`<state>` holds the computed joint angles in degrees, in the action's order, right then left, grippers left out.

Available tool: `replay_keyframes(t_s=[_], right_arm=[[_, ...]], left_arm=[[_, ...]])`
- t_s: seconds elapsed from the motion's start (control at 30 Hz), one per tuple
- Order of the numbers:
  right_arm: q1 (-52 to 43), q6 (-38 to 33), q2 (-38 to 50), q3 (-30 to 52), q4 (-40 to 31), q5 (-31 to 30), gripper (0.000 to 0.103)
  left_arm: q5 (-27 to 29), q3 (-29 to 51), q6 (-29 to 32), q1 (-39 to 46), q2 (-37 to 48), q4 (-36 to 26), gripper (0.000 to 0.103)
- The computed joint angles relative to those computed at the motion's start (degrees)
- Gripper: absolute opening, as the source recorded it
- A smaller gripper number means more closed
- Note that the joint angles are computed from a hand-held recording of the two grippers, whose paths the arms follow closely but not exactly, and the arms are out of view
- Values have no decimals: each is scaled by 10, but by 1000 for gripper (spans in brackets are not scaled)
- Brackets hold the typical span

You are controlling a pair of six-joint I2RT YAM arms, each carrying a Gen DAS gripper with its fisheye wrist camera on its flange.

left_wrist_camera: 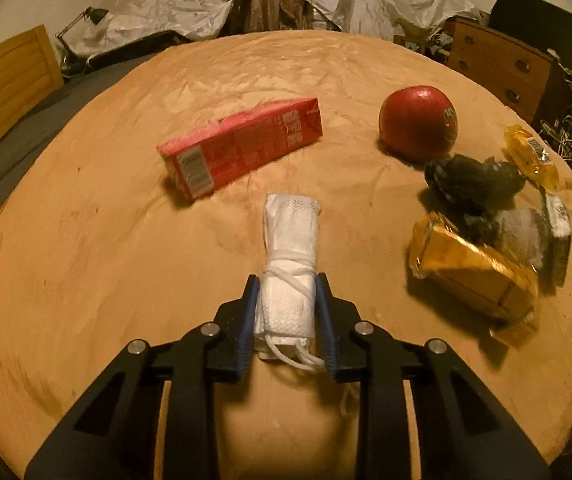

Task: Collect trash
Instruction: 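Grasp the white towel roll with left tool while right tool grasps the beige sponge, then lift towel roll and sponge and carry them toward the white bucket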

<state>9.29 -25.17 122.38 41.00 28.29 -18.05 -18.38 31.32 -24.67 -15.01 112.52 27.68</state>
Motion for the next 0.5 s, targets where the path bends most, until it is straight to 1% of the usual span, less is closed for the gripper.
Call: replay_keyframes(t_s=[0.13, 0.23, 0.27, 0.4, 0.5], right_arm=[[9, 51, -53, -73, 60, -6, 44], [11, 85, -81, -114, 91, -7, 44], [12, 101, -88, -131, 105, -11, 44], [19, 117, -92, -175, 139, -14, 44], [33, 131, -83, -198, 158, -14, 44]], left_arm=[[-8, -40, -30, -25, -29, 6, 26], [-34, -80, -64, -71, -62, 12, 26], [-48, -90, -74, -89, -73, 7, 26], [-104, -126, -139, -195, -123, -22, 26], [-134, -134, -194, -264, -134, -50, 26]])
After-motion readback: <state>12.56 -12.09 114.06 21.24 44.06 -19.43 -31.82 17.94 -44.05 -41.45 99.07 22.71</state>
